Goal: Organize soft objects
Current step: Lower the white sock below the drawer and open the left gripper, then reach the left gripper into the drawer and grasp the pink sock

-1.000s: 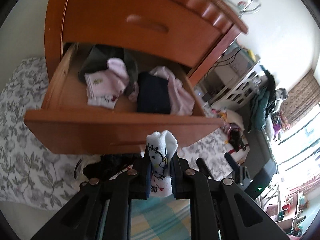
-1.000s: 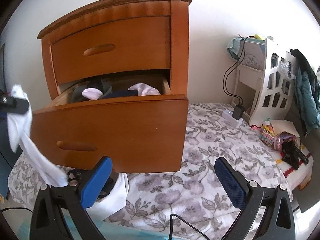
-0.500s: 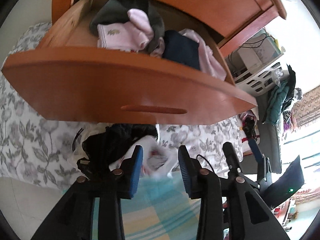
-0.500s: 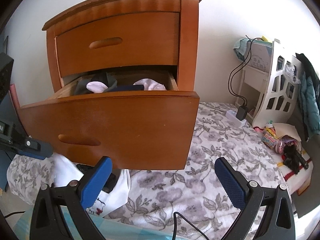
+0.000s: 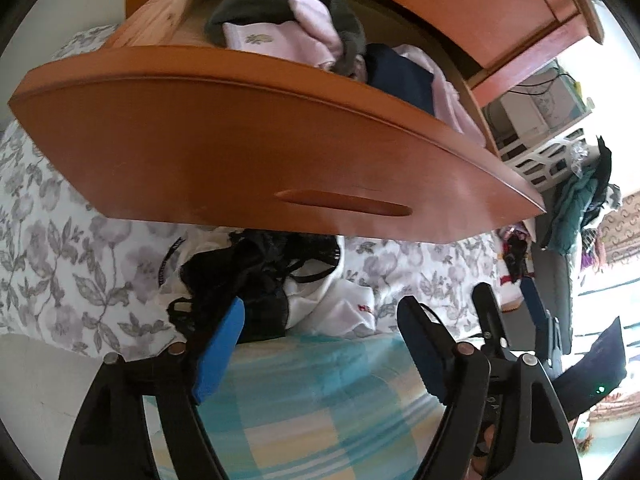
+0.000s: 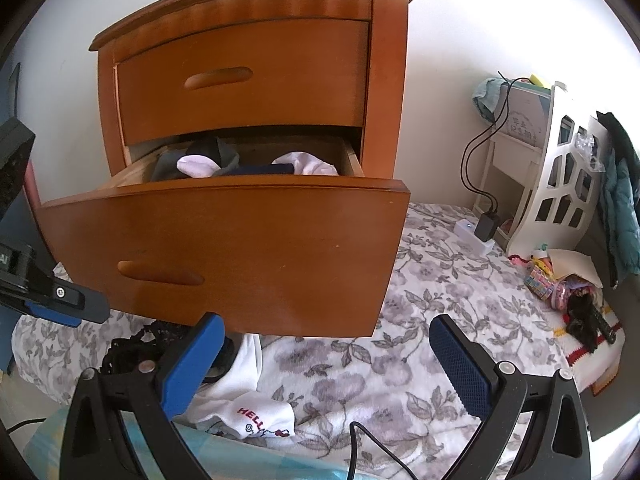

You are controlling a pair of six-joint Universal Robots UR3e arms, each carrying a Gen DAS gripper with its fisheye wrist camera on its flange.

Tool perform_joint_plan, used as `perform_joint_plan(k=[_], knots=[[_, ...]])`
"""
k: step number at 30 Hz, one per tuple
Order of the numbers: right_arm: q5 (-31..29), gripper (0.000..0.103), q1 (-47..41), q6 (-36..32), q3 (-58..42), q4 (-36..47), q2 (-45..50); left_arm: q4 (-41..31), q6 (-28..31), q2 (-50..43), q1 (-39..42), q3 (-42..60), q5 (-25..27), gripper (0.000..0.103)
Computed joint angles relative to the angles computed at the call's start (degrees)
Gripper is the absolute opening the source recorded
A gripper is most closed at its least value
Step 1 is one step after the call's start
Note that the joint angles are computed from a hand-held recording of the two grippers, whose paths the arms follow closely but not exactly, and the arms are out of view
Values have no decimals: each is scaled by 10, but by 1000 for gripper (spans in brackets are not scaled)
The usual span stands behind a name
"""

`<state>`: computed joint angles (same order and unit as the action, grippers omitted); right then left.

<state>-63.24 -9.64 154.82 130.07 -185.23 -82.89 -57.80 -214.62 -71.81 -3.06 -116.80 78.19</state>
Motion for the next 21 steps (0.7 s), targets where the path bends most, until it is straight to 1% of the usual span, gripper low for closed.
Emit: perform_joint_plan(k=[1,2,3,5,8,12,15,17,21], knots=[[-1,103,1,0,0,0,1,-1,-2,1,-1,-1,6,80],[-1,103,1,-1,-1,1,1,-3,-4,3,0,-3,12,83],[-1,103,1,-1,-1,1,1,-2,-5,4,0,-4,15,87],[-1,103,1,-2,-1,2,0,-3,-7,8,0,-5,24,92],[-1,103,1,-1,-1,1,1,-4,-1,11,0,-5,24,92],[0,103,0,-2,-1,1,1,-6,4,14,-3,-1,29,97],[0,103,0,-2,-1,2,1,-16,18,34,12,1,8,97],[-3,103,2,-1,-2,5,2,-19,25,39,13,13,3,97],[-3,103,2,-1,-3,7,3,-30,48,34,2,63,17,97]])
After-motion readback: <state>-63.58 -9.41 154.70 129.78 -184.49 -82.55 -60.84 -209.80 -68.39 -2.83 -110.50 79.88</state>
